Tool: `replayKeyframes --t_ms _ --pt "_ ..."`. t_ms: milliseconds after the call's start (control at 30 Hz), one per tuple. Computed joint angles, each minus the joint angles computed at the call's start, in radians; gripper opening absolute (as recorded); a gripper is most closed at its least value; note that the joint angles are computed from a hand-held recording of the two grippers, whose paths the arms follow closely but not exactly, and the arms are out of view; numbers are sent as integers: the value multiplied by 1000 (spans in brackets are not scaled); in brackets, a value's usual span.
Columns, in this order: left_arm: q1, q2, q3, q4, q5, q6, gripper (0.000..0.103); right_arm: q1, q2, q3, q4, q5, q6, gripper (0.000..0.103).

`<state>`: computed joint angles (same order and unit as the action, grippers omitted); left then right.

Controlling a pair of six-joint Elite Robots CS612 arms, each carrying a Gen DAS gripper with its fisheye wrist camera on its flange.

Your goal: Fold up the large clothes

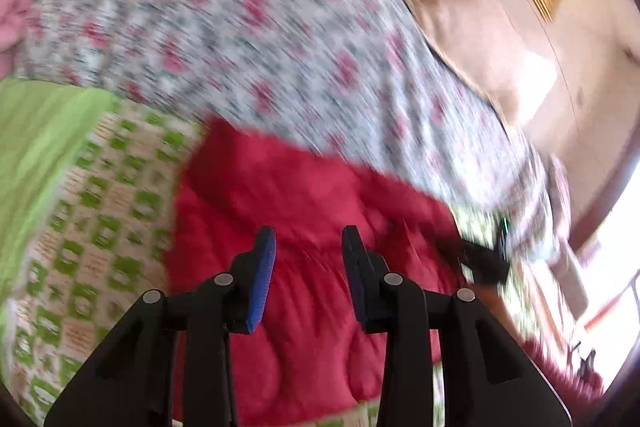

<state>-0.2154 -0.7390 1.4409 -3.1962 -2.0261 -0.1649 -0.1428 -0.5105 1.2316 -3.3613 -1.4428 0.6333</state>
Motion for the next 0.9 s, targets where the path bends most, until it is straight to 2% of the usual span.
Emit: replayKeyframes --t_ms 100,200,267,333,433,567,667,700,767,833,900 --pt "-36 1 14 75 -9 98 32 3 -3 -4 11 0 -2 26" --pt "-69 23 -13 177 -2 158 32 -5 -16 5 4 46 18 33" --pt "-86 38 -31 225 30 184 32 -12 -31 21 -11 75 26 36" --pt "-96 50 -43 235 70 185 32 -18 -47 43 -40 97 27 40" --pt "-93 67 -69 247 72 154 32 -23 -73 87 -103 118 16 47" --pt "-100 76 -84 243 111 145 32 -21 -105 158 -203 104 -6 61" --pt "-105 75 -87 243 141 154 32 -21 -124 206 -281 101 -29 62" --pt "-105 74 -87 240 140 154 32 -13 -132 219 -289 94 -51 62" --pt "-105 72 -86 233 137 154 32 0 -141 219 -245 133 -164 62" --pt "-104 76 -96 247 136 157 32 28 -143 198 -137 155 -339 62" --pt "-107 84 -115 266 152 159 32 58 -136 164 -33 149 -511 62"
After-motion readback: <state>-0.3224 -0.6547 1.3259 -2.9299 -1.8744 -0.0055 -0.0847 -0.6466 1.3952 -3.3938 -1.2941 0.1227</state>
